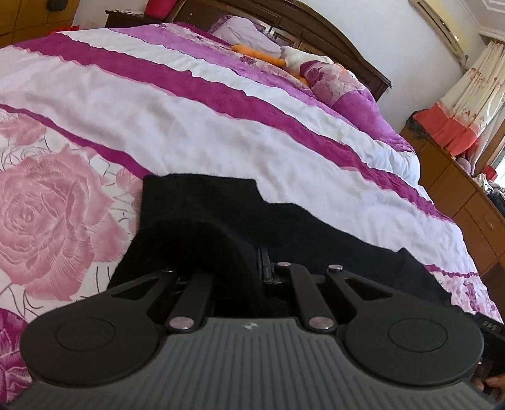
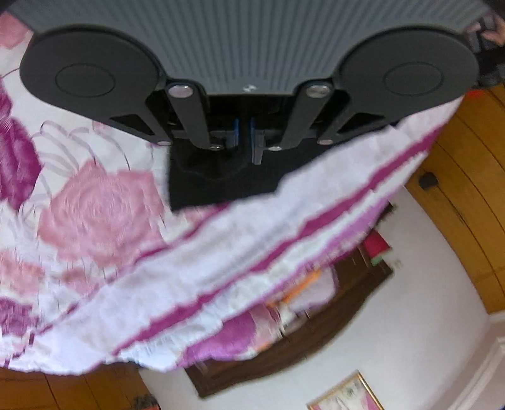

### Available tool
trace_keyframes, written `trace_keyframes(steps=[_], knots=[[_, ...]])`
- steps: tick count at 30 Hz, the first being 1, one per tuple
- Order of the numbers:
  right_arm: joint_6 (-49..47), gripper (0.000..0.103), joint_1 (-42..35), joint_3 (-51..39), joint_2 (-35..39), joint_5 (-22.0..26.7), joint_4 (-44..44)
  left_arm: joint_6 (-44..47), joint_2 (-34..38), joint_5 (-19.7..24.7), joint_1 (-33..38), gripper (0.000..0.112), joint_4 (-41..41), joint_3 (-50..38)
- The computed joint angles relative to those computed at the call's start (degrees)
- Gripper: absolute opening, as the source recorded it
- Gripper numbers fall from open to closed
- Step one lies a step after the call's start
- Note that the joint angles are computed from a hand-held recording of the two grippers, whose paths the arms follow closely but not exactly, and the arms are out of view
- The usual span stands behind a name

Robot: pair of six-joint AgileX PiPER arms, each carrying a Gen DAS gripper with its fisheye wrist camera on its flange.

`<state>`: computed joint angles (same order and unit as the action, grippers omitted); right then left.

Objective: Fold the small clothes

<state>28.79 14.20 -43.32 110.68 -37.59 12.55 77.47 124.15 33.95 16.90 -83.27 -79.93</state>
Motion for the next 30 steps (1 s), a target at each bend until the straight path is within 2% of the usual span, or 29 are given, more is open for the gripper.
trace_keyframes(steps=[5,7,8,11,12,13,15,19,22,23,24,26,27,30], knots=[[1.0,0.009,-0.4,0.2,0.6,-0.2,-2.4,1.8,-1.5,-0.4,0.0,0.01,1.4,1.1],[2.2,0.01,-0.9,0.7,-0.6,1.1,-3.8,0.6,-3.3,0.0,0.4,0.016,3.2,2.2],[2.9,0.01,-0.9,1.3,-1.7,1.9,-4.2,1.0,-4.3,0.3,0.8,0.024,3.4,3.2],[4.9,0.021,-1.3,3.5,-5.2,3.2,-6.0,5.5,-8.8,2.1,2.9,0.047,1.1,8.2],[5.7,0.03,-1.2,4.8,-6.6,3.1,-6.5,6.6,-9.7,3.4,3.7,0.052,0.6,9.4],[6.8,0.038,-1.3,6.0,-7.7,2.6,-7.5,7.1,-10.5,4.8,4.6,0.053,0.5,10.5],[9.0,0.039,-1.5,8.8,-10.0,0.9,-9.6,6.2,-11.5,8.2,6.3,0.053,1.8,12.0],[15.2,0.039,-3.0,10.6,-11.7,0.8,-17.3,4.9,-10.9,12.0,6.7,0.053,3.2,13.0],[17.5,0.039,-3.3,9.6,-10.0,1.0,-20.4,6.8,-10.1,10.4,5.1,0.051,1.6,13.7],[17.6,0.039,-3.2,9.2,-9.1,0.5,-20.7,7.8,-9.8,10.0,4.8,0.045,0.3,13.9],[18.2,0.037,-3.4,8.9,-8.3,-0.3,-21.6,8.0,-9.4,10.1,4.6,0.03,-0.2,13.6],[19.8,0.019,-3.8,8.2,-7.4,-1.0,-23.5,6.5,-8.3,11.2,4.4,0.017,0.6,11.8],[20.6,0.01,-4.1,7.8,-7.1,-1.1,-24.7,6.6,-8.1,11.5,4.4,0.012,0.2,11.3],[20.3,0.009,-4.2,7.5,-7.4,-2.8,-24.5,8.9,-8.0,12.3,4.4,0.011,-2.3,9.7]])
